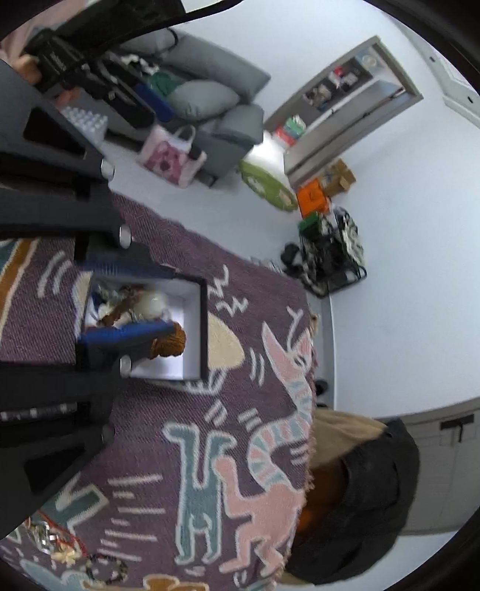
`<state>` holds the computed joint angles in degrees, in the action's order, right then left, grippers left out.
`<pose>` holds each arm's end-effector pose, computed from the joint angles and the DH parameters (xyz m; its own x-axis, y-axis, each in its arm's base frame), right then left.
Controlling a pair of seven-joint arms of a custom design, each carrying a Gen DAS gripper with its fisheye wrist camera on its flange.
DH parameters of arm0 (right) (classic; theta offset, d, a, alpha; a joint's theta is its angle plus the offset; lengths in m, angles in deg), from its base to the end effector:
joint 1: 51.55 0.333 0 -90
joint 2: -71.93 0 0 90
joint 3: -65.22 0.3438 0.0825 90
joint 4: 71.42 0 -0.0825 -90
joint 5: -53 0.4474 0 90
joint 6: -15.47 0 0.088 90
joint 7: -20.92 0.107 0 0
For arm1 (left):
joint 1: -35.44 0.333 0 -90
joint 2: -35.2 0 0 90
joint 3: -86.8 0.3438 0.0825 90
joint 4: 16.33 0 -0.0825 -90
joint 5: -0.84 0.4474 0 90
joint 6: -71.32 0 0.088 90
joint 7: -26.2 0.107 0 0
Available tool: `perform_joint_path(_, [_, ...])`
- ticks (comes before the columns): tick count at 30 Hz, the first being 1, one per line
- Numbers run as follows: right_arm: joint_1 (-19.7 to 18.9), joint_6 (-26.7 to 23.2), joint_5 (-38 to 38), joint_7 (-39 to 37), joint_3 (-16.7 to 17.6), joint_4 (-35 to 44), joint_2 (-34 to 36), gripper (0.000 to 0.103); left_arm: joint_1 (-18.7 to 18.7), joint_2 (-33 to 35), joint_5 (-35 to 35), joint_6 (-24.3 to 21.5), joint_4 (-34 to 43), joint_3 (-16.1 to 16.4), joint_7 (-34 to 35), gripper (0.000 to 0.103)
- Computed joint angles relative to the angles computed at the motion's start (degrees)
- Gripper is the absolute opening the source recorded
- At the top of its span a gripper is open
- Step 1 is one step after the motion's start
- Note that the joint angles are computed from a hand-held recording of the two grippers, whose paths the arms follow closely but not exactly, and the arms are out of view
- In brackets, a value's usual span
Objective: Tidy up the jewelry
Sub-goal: 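Carry the brown bead bracelet into the black box and open the right gripper, then move the right gripper over the silver chains and red cord necklace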
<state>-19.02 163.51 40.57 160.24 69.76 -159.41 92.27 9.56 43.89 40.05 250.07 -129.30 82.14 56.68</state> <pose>0.6283 0.4676 0.5386 0.0306 -0.9329 -0.3588 -0.8203 0.1817 -0.5424 0.5639 -0.3925 0.4961 -0.3033 -0.9054 0.2970 -0.6130 -0.0532 -0.7883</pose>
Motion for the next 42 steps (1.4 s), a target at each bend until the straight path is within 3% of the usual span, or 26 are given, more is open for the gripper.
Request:
perform_joint_path(1, [0.82, 1.41, -2.05, 2.2, -1.1, -2.02, -1.49, 0.054, -0.07, 0.01, 0.06, -0.06, 0.01, 0.04, -0.07, 0.08])
perform_joint_path(2, [1.42, 2.29, -4.17, 4.35, -1.94, -4.12, -3.17, 0.056, -0.05, 0.15, -0.05, -0.18, 0.19, -0.03, 0.01, 0.08])
perform_joint_path(9, [-0.39, 5.11, -11.38, 13.69, -0.95, -17.08, -13.89, 0.056, -0.81, 0.9, -1.34, 0.35, 1.2, -0.72, 1.46, 0.08])
perform_joint_path(18, [-6.7, 5.11, -20.15, 26.39, 4.78, -31.91, -27.94, 0.058, -2.81, 2.13, -6.52, 0.32, 2.93, -3.1, 8.59, 0.08])
perform_joint_path(23, [-10.9, 3.07, -24.44, 31.98, 9.31, -37.8, -34.79, 0.079, -4.33, 3.57, -9.8, -0.43, 4.71, -4.55, 13.59, 0.08])
perform_joint_path(27, [-12.74, 3.14, -23.67, 33.79, 11.04, -41.87, -39.03, 0.083, -3.94, 5.59, -14.5, -1.93, 6.74, -7.82, 20.31, 0.08])
perform_joint_path(29, [-13.56, 3.07, -22.97, 34.67, 11.89, -43.9, -40.97, 0.083, -5.48, 6.56, -15.21, -2.69, 7.83, -7.25, 21.66, 0.08])
perform_joint_path(39, [-17.01, 6.01, -18.27, 39.09, 14.42, -53.44, -46.96, 0.083, -7.3, 12.06, -22.41, -7.29, 13.79, -10.84, 32.74, 0.079])
perform_joint_path(42, [-18.01, 6.82, -17.89, 40.0, 15.36, -55.15, -48.0, 0.083, -8.37, 13.63, -23.4, -8.88, 15.66, -10.86, 34.92, 0.073])
